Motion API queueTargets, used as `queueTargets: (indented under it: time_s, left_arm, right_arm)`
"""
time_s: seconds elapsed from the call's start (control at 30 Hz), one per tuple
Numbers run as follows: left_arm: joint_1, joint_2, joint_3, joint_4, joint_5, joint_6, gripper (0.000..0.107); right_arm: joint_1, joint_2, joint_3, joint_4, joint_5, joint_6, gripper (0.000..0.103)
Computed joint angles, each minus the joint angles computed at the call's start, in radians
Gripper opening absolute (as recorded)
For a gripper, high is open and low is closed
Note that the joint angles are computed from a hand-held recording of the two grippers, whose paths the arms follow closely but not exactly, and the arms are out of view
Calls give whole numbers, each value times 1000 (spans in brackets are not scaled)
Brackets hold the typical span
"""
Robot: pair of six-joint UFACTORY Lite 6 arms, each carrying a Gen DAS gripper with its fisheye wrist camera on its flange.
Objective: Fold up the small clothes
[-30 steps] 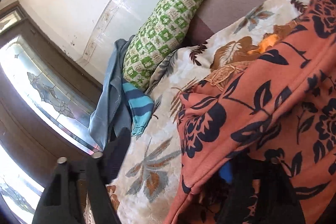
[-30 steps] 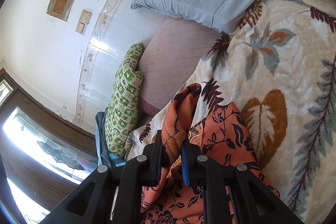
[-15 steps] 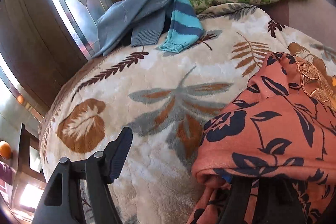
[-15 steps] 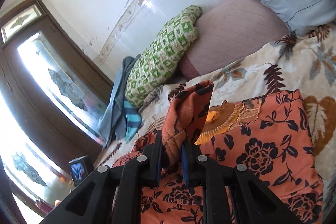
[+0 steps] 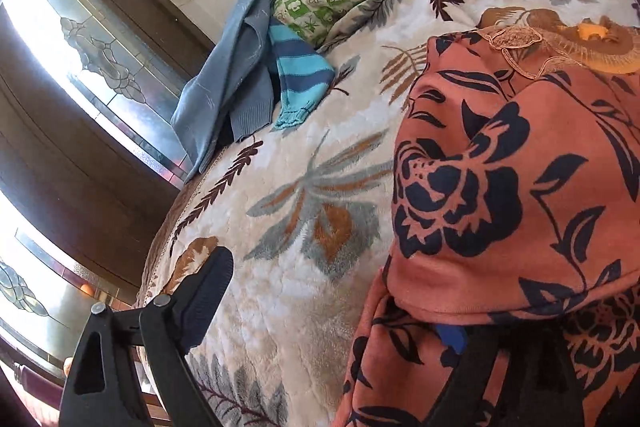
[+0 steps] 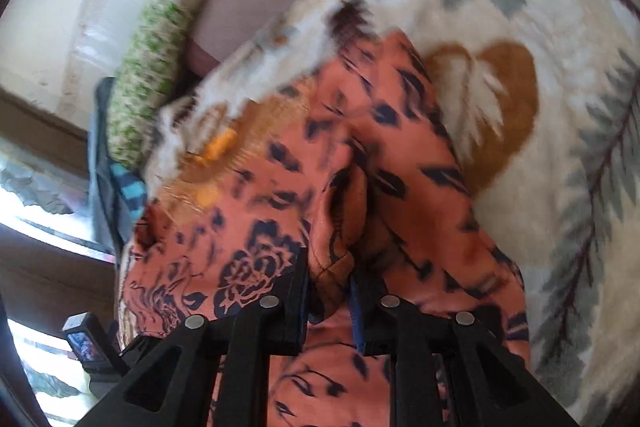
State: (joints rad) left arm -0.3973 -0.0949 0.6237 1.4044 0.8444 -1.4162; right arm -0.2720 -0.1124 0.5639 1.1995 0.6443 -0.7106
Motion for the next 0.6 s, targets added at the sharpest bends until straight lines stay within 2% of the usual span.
queueTargets:
  time_s: [0.07, 0.2, 0.3, 0.43, 0.53, 0.6]
  left_arm:
    - [-14, -56, -35, -26, 2, 34, 92]
    - [-14, -204, -95, -117, -23, 134, 92]
    - [-37, -354, -129, -170, -24, 190, 92]
    - [-42, -475, -101, -296, -45, 253, 92]
    - [-34, -510, -55, -396, -83, 255, 92]
    - [-34, -480, -41, -390, -129, 203, 93]
  right_arm:
    - [-104, 4, -10, 28, 102, -35, 24]
    - [-259, -176, -51, -50, 79, 58, 27]
    - [-317, -240, -47, 33, 113, -22, 28]
    - [-138, -208, 5, 81, 86, -64, 28]
    - [50, -106, 63, 72, 26, -37, 28]
    - [151, -2, 110, 2, -8, 26, 28]
